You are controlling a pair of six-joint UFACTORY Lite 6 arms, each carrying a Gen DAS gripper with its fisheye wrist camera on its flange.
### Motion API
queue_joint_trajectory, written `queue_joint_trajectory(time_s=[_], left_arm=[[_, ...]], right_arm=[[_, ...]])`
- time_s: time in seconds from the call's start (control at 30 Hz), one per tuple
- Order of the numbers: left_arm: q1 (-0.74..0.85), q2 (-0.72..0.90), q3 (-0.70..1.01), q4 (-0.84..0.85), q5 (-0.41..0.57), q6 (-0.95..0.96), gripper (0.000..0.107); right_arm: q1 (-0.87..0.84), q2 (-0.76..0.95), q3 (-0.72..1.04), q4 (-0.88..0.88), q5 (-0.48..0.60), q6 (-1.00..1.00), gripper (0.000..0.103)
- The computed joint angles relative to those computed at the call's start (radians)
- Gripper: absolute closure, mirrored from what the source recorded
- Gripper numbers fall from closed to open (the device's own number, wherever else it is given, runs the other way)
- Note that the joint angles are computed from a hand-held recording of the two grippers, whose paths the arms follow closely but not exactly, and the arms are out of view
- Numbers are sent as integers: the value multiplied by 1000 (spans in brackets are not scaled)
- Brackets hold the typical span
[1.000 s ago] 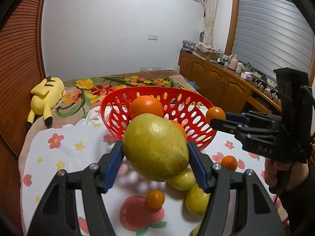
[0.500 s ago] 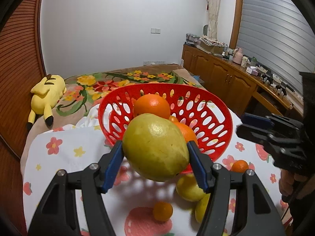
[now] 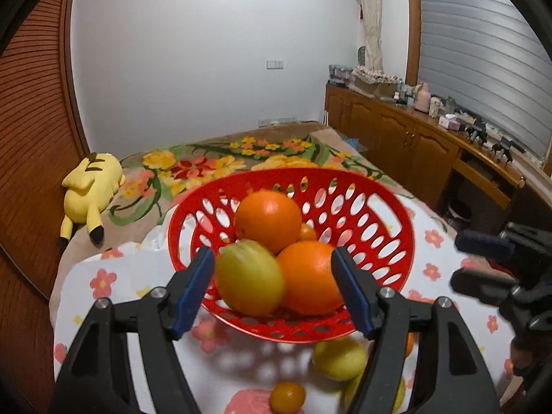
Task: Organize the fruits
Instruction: 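Carry the pear and tangerine into the red basket and open both tools, then withdraw the left tool while the right tool moves toward another tangerine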
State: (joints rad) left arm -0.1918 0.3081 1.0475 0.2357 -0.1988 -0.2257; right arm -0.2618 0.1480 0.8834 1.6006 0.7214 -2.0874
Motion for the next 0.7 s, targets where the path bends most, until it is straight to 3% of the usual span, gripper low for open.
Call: queue_joint_trajectory(time_s=[0.37,0.7], left_arm=[[33,-184,-229,168,-71,-136,35],[26,-328,-496,137,-186,-115,34]], right_arm=[[-63,-67,-135,64,15,-123,53],[-182,-13,-215,68,31,-227,51]])
